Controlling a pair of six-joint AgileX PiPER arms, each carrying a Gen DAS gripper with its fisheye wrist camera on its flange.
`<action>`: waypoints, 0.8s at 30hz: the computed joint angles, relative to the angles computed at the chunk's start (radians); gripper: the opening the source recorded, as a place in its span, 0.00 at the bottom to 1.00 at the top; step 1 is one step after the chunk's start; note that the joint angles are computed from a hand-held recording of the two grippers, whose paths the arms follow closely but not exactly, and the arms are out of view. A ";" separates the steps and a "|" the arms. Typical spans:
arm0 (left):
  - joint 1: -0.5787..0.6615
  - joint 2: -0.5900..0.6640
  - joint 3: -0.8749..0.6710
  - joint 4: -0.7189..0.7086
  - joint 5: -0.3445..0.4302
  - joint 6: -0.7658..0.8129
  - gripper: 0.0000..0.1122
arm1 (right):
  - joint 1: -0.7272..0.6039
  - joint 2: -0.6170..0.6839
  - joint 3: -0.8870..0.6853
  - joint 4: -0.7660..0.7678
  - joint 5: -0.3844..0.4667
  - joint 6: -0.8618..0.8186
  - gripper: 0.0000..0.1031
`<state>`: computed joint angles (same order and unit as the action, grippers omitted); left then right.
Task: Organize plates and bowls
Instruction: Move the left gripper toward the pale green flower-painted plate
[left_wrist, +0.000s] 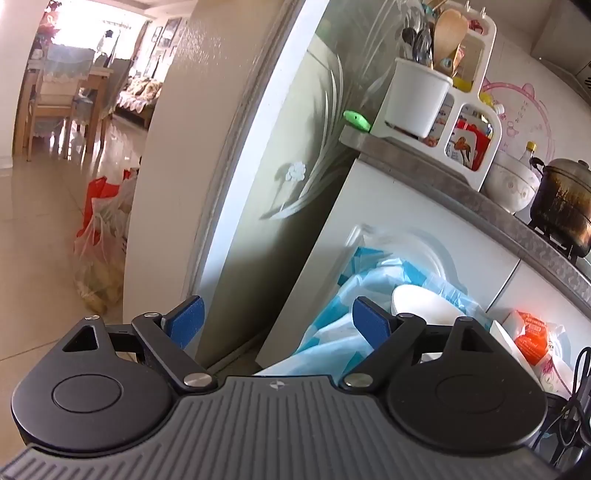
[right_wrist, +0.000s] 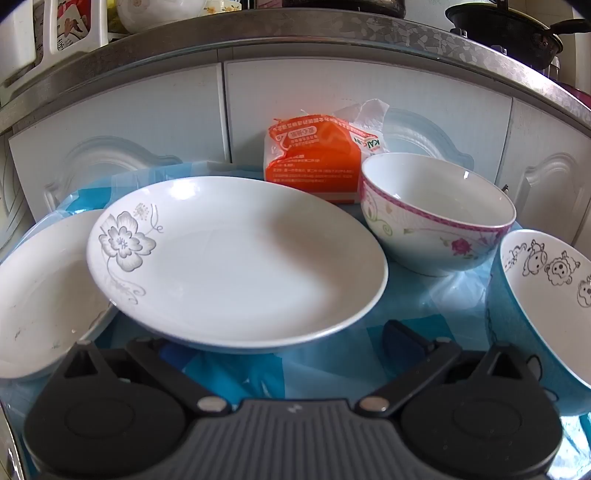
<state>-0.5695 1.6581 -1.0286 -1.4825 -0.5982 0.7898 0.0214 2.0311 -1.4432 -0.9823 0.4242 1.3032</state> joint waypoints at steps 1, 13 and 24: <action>-0.004 -0.006 0.005 0.002 -0.002 -0.005 0.92 | 0.000 0.000 0.000 -0.001 0.001 0.000 1.00; -0.033 -0.054 0.042 -0.018 0.034 0.045 0.92 | 0.080 -0.137 0.221 -0.194 -0.013 0.202 0.99; -0.195 -0.192 0.137 -0.129 -0.090 0.276 0.92 | 0.274 -0.513 0.658 -0.629 0.022 0.687 0.99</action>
